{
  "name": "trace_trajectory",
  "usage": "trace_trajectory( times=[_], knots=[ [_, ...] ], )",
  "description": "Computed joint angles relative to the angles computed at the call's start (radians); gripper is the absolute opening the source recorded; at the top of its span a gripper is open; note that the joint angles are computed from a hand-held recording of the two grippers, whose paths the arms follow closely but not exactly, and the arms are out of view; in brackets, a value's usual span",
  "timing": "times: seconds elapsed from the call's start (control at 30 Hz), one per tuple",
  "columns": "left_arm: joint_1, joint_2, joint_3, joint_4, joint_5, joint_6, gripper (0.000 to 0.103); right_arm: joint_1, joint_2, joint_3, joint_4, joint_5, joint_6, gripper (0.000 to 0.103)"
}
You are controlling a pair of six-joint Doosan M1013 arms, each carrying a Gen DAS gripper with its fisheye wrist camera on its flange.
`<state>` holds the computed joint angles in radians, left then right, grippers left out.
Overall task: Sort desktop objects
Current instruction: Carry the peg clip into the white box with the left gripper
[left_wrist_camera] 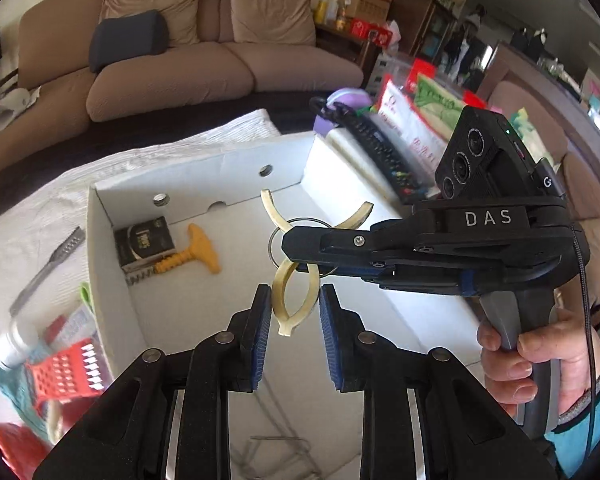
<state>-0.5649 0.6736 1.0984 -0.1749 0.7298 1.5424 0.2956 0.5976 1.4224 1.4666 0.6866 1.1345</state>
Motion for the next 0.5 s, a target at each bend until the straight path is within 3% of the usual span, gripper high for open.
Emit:
trace_trajectory(
  times=[0.1,0.2,0.37,0.5],
  knots=[
    [0.006,0.044,-0.06,0.078,0.072,-0.031,0.024,0.007,0.06,-0.035,0.086,-0.002,-0.01,0.012],
    [0.023,0.085,-0.106,0.071,0.134,-0.041,0.024,0.012,0.11,-0.07,0.11,-0.005,0.021,0.012],
    [0.044,0.113,-0.121,0.041,0.184,-0.047,0.024,0.02,0.171,-0.14,-0.009,0.004,0.143,0.012],
    [0.053,0.09,-0.078,0.034,0.165,-0.023,0.023,0.024,0.204,-0.191,-0.088,0.009,0.209,0.012]
  ],
)
